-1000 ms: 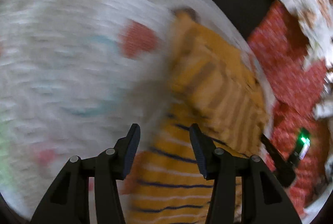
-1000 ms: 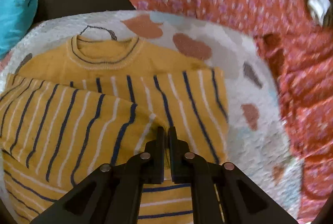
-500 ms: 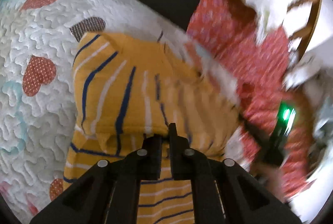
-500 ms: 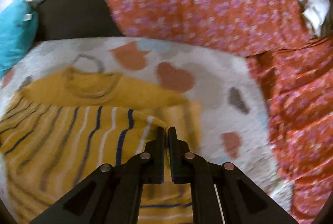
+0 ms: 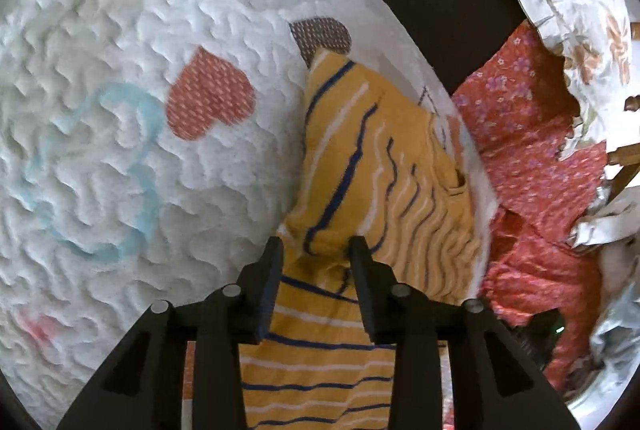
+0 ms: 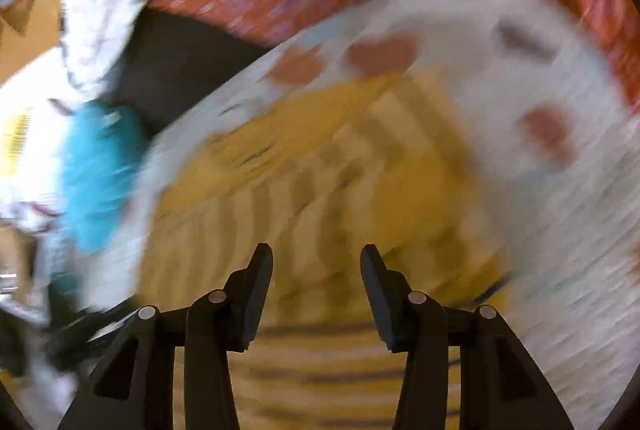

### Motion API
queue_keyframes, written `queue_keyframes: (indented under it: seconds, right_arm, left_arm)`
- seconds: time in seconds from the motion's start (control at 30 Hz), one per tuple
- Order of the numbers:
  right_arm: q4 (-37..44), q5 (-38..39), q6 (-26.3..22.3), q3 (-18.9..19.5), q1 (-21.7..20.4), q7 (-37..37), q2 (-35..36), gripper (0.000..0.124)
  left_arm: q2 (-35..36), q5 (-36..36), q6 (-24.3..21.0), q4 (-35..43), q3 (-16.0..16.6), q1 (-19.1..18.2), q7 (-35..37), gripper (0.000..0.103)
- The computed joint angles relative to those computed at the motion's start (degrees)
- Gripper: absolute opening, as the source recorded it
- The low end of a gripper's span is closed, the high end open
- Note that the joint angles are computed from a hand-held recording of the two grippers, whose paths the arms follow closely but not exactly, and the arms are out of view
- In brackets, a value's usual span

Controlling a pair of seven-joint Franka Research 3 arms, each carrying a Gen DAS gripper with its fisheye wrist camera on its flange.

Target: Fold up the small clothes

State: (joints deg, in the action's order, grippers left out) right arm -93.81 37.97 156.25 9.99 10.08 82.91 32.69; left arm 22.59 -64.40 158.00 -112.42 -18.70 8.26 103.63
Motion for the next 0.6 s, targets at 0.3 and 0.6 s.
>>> queue_keyframes:
  seconds: [0.3, 0.6]
  right_arm:
    - [1.33, 18.42, -6.31, 6.52, -3.54, -8.25, 4.6, 0.049]
    - [2.36, 14.73, -0.43, 2.13, -0.9, -3.07, 4.43, 0.05]
  left_arm:
    - [2.58, 9.64, -0.15, 2.96, 4.28, -5.46, -10.32, 0.017]
    - [0.76, 15.04, 5.79, -2.12, 2.44, -1.81, -20.66, 0.024]
